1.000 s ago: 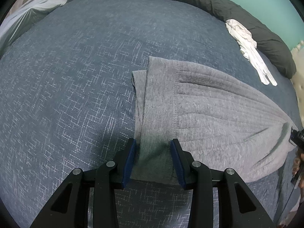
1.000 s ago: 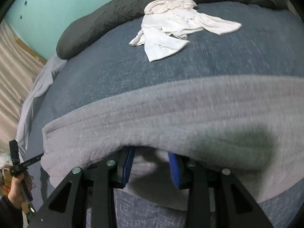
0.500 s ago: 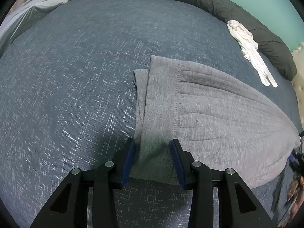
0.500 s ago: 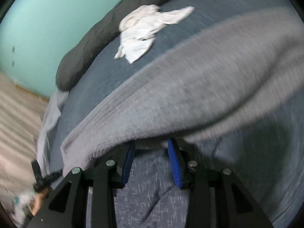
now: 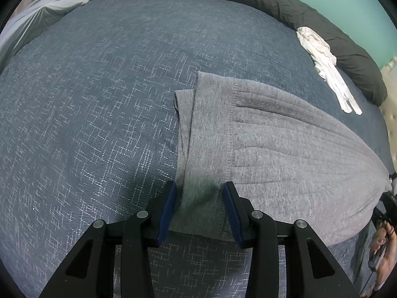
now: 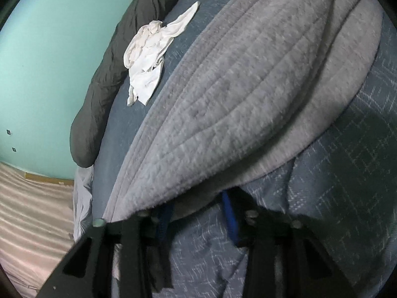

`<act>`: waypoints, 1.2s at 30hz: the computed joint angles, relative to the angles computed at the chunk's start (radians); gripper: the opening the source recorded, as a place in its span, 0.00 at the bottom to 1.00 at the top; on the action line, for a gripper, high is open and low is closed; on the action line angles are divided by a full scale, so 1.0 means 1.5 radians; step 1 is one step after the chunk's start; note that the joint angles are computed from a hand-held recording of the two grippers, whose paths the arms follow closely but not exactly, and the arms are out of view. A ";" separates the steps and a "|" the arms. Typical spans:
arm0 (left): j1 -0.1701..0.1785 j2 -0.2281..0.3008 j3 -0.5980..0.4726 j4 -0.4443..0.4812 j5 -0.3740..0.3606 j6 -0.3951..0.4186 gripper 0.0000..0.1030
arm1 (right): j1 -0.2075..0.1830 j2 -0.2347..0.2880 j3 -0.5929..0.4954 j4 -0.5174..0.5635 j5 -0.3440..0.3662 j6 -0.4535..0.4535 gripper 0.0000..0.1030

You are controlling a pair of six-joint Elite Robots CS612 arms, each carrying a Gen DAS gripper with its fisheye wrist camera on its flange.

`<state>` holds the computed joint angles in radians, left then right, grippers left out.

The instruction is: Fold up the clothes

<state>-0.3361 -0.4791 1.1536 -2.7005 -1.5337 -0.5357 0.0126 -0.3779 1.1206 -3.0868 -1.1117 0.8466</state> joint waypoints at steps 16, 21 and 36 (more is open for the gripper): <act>-0.002 -0.008 0.010 0.006 0.005 0.003 0.43 | -0.015 -0.031 0.069 -0.002 0.005 -0.083 0.04; -0.001 -0.005 0.007 0.006 0.002 0.003 0.44 | -0.020 -0.024 0.076 -0.045 0.030 -0.046 0.09; -0.002 -0.002 0.004 0.005 0.002 -0.003 0.44 | 0.009 -0.005 0.045 -0.061 0.062 -0.012 0.30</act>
<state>-0.3396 -0.4820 1.1602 -2.6935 -1.5303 -0.5403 0.0260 -0.3852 1.1887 -3.1782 -1.0185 0.8282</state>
